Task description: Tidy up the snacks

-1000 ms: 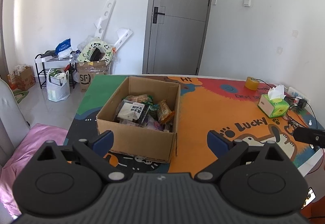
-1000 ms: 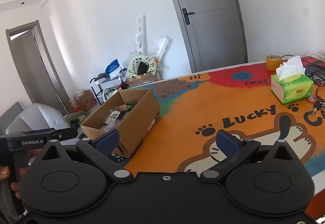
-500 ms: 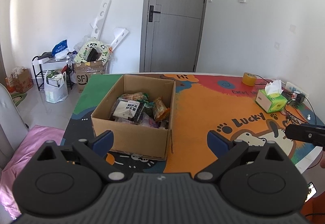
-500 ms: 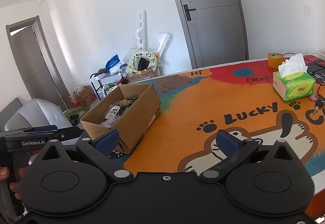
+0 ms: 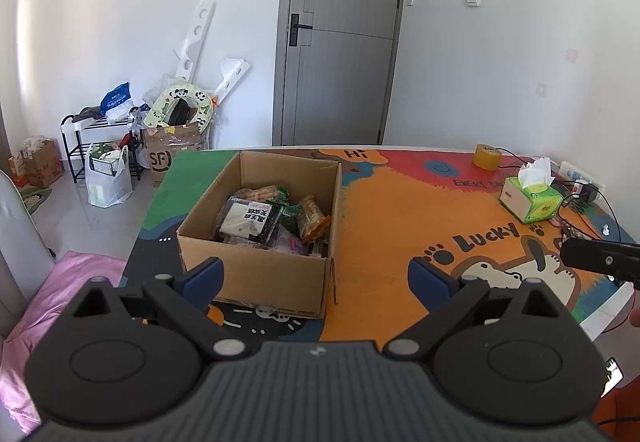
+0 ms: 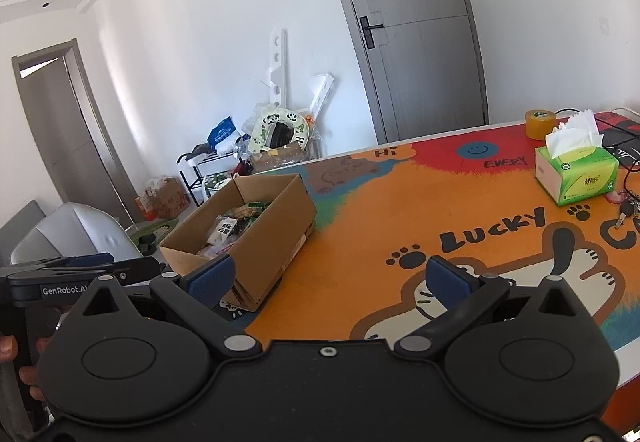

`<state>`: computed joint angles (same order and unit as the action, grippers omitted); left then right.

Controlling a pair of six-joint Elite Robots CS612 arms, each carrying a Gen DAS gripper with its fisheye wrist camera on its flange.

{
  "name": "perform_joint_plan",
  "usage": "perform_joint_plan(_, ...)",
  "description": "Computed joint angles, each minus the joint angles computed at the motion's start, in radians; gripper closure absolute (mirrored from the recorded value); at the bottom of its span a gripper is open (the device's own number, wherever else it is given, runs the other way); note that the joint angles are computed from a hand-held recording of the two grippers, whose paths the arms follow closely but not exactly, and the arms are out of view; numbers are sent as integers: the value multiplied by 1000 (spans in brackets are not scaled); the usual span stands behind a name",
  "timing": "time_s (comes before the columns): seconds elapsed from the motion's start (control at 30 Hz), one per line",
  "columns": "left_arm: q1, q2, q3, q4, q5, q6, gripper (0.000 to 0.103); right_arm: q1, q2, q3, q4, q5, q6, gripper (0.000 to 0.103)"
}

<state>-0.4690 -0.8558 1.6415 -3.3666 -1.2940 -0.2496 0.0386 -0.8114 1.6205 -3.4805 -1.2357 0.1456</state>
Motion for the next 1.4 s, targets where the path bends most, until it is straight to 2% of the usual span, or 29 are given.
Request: perform_joint_plan(1.4,-1,2,0,-7,-15,10,5,3,1,-3,-3,-11,-9,0)
